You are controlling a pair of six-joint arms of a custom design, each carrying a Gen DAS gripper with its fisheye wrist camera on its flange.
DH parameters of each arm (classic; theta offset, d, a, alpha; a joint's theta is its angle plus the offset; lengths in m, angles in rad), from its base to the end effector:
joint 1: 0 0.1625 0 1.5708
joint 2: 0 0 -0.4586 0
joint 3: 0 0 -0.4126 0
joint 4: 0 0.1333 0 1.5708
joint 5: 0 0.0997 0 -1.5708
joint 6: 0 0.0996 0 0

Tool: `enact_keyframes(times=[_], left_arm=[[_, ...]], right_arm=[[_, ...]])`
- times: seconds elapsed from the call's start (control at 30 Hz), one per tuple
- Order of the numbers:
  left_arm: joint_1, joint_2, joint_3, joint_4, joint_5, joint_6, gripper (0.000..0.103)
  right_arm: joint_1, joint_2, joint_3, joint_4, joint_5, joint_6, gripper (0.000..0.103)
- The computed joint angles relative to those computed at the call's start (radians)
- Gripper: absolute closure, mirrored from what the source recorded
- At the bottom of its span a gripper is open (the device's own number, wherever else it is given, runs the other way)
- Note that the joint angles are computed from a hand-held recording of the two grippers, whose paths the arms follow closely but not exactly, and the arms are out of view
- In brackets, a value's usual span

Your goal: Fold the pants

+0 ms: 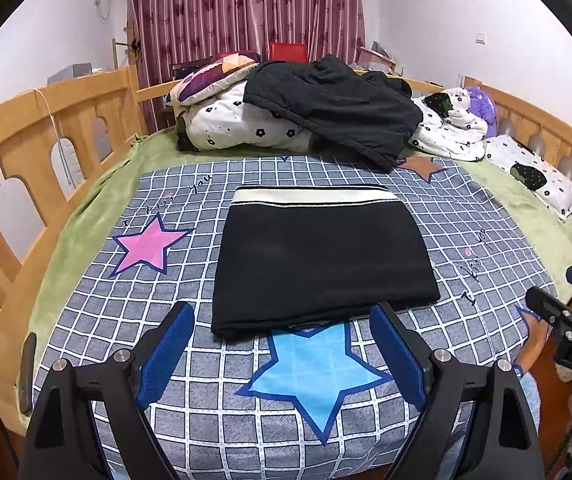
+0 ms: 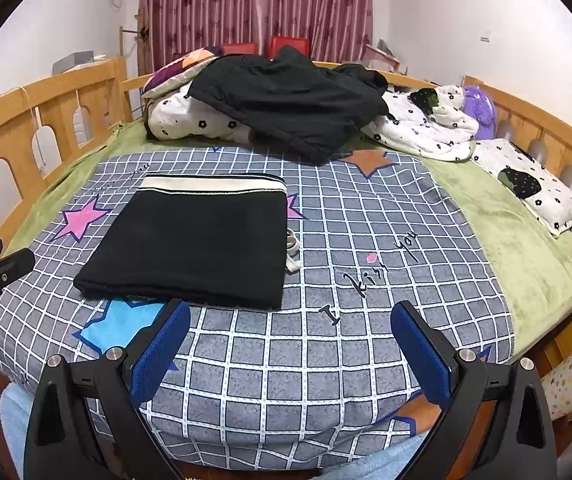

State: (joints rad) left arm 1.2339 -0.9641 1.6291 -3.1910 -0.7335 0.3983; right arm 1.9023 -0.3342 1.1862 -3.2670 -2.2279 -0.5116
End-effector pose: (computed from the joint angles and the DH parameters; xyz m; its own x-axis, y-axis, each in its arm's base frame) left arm -0.0352 -0.7274 0.3276 -0.6931 -0.1122 -0.7120 0.4988 0.6385 -0.5862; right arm 0.3387 -0.7613 0.0245 -0.6765 -0.1558 0.7198 -0.6278 0.6329 -0.4531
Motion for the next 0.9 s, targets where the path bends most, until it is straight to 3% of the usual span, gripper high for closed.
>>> enact_keyframes(times=[0.37,0.9], left_arm=[[0.004,-0.004,0.023,-0.016,0.029,-0.037,0.014],[0.000,-0.013,0.028,-0.013,0.027,-0.039,0.014]], right_arm=[[-0.011,-0.030,0.044,0.008,0.017,0.052,0.004],[-0.011,-0.028,0.053,-0.013,0.007,0.031,0.004]])
